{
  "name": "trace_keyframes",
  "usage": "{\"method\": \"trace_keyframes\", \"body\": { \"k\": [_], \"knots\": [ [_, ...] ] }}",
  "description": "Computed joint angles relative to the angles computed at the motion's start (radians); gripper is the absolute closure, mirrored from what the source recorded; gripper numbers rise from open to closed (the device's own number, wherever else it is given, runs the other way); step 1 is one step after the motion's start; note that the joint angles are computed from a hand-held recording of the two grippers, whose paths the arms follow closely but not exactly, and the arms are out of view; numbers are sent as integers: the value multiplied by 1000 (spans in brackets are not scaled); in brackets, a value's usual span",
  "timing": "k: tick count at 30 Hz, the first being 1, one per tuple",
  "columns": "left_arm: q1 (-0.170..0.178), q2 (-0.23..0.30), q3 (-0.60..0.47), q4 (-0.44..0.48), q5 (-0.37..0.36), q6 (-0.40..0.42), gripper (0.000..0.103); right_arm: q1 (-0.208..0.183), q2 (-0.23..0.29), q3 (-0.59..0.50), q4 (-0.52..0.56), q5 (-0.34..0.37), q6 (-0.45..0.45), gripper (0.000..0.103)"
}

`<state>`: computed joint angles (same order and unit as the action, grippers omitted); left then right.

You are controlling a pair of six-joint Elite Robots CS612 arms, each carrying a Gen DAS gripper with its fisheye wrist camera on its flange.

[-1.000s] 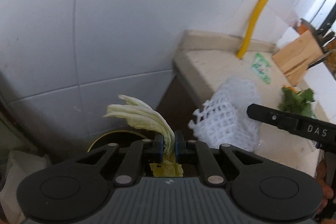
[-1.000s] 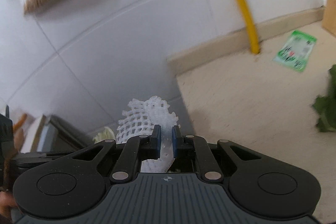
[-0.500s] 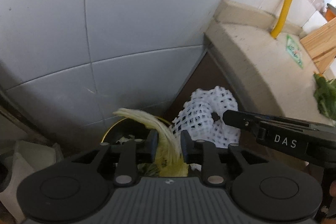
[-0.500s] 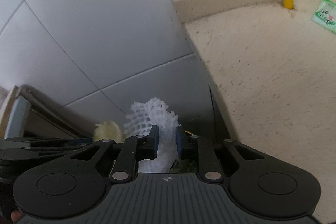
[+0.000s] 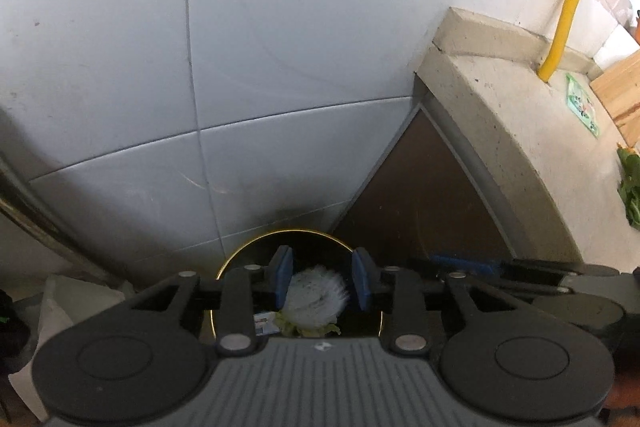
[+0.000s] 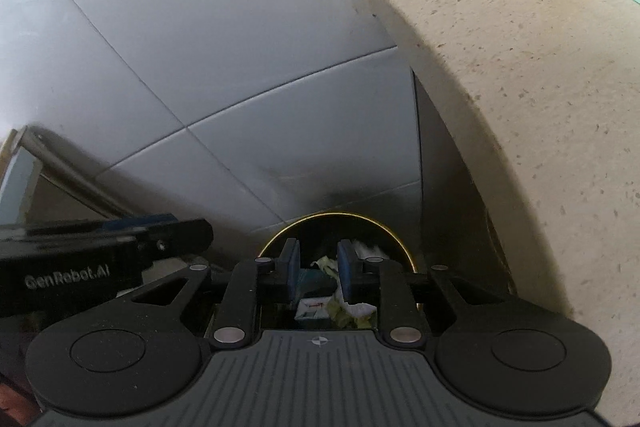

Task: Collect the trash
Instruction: 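Open both tools over the bin to drop the stalk and net, then raise both tools back toward the items on the counter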

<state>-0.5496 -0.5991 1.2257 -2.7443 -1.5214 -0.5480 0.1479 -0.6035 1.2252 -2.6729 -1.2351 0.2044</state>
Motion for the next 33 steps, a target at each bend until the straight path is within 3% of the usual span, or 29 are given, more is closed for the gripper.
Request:
{"method": "trace_keyframes", "body": {
  "k": [16, 19, 33],
  "knots": [
    [-6, -14, 26, -96, 23, 50, 73, 6, -70, 79, -34, -65, 4, 66],
    [-9, -18, 34, -129, 30, 59, 69, 10, -85, 98, -57, -83, 10, 60],
    [-27, -31, 63, -243, 62, 151, 68, 22, -143, 188, -198, -184, 90, 57]
  ]
}}
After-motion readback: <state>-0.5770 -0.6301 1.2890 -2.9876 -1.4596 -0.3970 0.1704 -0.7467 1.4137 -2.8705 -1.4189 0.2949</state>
